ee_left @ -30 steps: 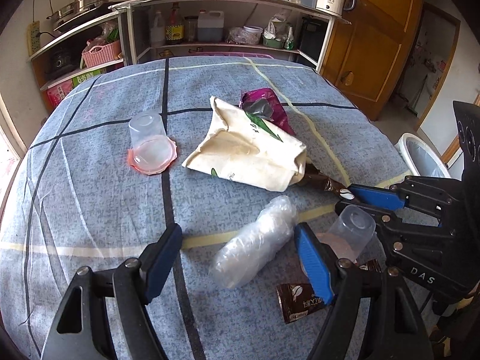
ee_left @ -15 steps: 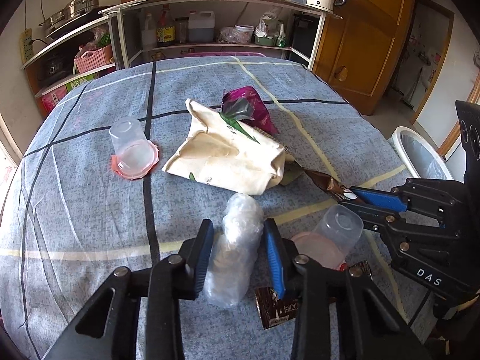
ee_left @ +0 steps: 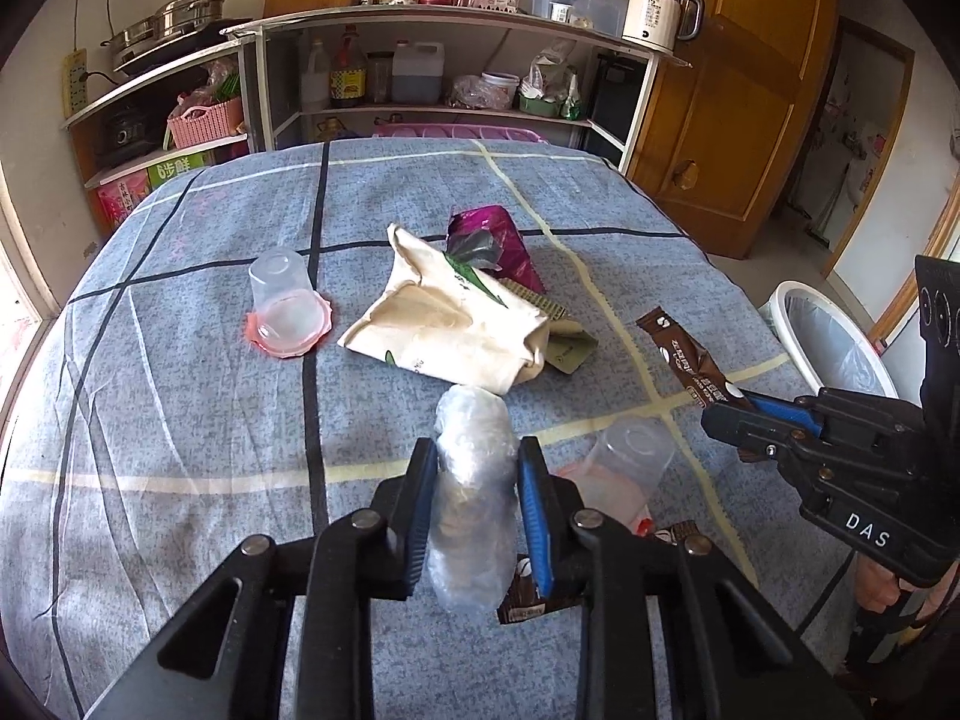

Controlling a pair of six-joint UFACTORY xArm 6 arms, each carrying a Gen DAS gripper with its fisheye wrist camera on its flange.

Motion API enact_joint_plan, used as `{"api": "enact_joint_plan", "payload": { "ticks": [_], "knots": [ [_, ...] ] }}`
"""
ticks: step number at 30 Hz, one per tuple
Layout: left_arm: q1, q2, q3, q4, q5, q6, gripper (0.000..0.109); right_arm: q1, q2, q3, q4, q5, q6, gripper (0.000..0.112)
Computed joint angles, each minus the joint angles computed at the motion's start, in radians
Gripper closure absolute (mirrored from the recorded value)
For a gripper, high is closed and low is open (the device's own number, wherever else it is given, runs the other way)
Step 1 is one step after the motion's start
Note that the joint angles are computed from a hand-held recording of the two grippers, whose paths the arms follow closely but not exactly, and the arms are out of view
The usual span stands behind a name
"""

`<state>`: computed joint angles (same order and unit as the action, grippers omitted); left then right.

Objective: Collect trash
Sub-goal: 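Carry the plastic wrap and coffee packet over the bin and release both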

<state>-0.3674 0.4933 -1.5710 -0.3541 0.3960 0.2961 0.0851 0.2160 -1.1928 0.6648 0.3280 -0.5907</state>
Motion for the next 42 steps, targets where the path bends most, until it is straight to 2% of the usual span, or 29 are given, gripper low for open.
{"api": "enact_joint_plan", "payload": {
  "ticks": [10, 20, 34, 42],
  "knots": [
    [-0.043, -0.069, 0.047, -0.047, -0.056, 0.044, 0.08, -0.039, -0.088, 0.084, 0.133, -0.034, -0.065, 0.101],
    [-0.121, -0.04, -0.039, -0.089, -0.035, 0.089, 0.08, -0.11, -0.189, 0.166, 0.183, -0.077, -0.081, 0.101],
    [-0.234, 0.095, -0.26, -0.08, 0.065, 0.103, 0.08, -0.245, -0.275, 0.257, 0.148, -0.115, -0.033, 0.101],
    [-0.29, 0.204, -0.425, -0.053, 0.141, 0.082, 0.08, -0.333, -0.29, 0.285, 0.052, -0.121, 0.058, 0.101]
  ]
}}
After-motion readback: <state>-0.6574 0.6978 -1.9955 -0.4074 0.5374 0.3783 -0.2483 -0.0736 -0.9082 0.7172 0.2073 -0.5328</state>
